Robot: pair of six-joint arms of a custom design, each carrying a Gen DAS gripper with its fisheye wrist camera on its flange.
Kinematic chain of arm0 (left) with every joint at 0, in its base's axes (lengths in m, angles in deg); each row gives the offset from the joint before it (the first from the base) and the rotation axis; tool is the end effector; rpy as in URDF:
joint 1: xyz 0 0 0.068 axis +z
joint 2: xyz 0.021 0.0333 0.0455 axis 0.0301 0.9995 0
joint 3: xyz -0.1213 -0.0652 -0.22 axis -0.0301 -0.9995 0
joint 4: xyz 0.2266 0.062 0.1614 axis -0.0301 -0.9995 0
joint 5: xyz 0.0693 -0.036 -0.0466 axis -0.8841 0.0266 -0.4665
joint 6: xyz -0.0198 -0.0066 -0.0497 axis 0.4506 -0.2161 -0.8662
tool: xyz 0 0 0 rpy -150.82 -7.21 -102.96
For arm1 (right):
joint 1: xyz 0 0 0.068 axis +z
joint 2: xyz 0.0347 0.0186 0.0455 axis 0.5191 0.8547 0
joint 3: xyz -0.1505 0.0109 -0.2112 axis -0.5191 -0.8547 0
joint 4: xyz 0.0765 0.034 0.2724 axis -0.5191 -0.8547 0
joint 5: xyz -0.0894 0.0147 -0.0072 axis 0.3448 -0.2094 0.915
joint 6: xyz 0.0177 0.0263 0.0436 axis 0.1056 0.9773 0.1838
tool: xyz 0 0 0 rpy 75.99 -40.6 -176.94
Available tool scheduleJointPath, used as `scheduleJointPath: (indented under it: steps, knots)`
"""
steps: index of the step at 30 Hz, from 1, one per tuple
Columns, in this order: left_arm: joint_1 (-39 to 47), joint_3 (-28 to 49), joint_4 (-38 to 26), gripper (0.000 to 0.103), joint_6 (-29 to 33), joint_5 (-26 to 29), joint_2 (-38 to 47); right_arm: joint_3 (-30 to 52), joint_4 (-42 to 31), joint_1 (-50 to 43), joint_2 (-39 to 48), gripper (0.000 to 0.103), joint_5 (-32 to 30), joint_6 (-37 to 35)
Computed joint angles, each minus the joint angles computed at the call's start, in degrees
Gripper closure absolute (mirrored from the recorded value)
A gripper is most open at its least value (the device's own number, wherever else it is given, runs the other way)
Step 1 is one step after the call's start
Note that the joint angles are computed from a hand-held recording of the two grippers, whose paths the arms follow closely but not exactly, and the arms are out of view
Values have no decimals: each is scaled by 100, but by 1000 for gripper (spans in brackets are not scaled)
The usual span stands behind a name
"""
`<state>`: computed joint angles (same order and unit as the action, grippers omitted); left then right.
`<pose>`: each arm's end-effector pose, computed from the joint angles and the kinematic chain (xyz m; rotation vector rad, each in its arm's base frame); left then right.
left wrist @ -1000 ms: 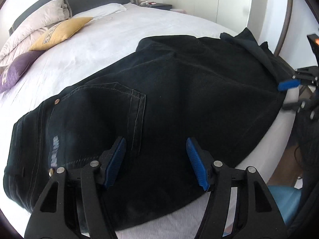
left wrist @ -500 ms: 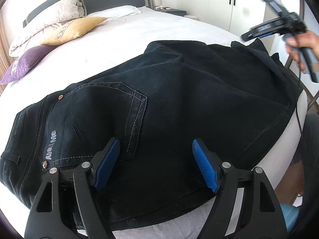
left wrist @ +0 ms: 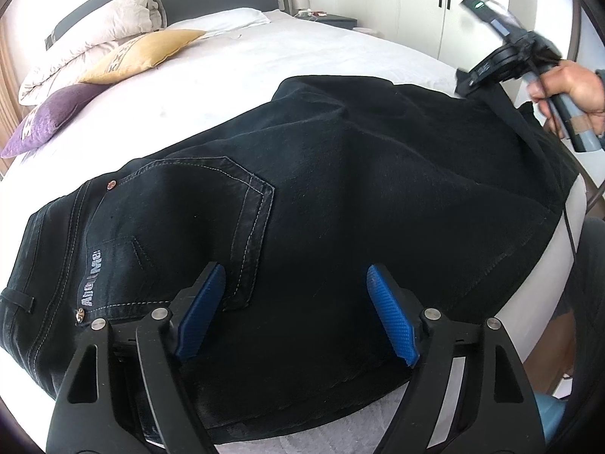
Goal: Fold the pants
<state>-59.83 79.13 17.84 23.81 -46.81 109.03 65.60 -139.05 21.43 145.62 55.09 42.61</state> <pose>0.0914 -0.1257 0.2267 -0.0691 2.4780 0.0858 0.3338 -0.0530 0.2666 -0.4466 2.6127 -0.0330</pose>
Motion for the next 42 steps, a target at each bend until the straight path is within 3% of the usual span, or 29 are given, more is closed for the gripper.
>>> scheduleJointPath:
  steps: [5, 11, 15, 22, 28, 30, 35, 42]
  knots:
    - [158, 13, 87, 26, 128, 71, 52, 306, -496, -1423, -421, 95, -1752, -223]
    - [279, 71, 169, 26, 170, 88, 228, 558, -1052, -3606, -75, 95, -3032, -620]
    - [401, 186, 250, 24, 183, 114, 489, 610, -1431, -4631, 656, 95, -3218, -793]
    - [550, 250, 301, 23, 242, 144, 670, 583, -1785, -5196, 1083, 95, -3792, -940]
    - [560, 271, 307, 21, 125, 33, 794, 122, -1445, -5350, 32, 95, -4279, -1640]
    - [534, 329, 312, 20, 43, -6, 926, 176, -1418, -5306, 59, 95, -4214, -1570]
    - [343, 386, 183, 18, -221, -112, 1047, 525, -1610, -5350, 1076, 95, -3433, -929]
    - [242, 358, 193, 16, -299, -150, 1012, 661, -1859, -5507, 1016, 95, -3691, -1061]
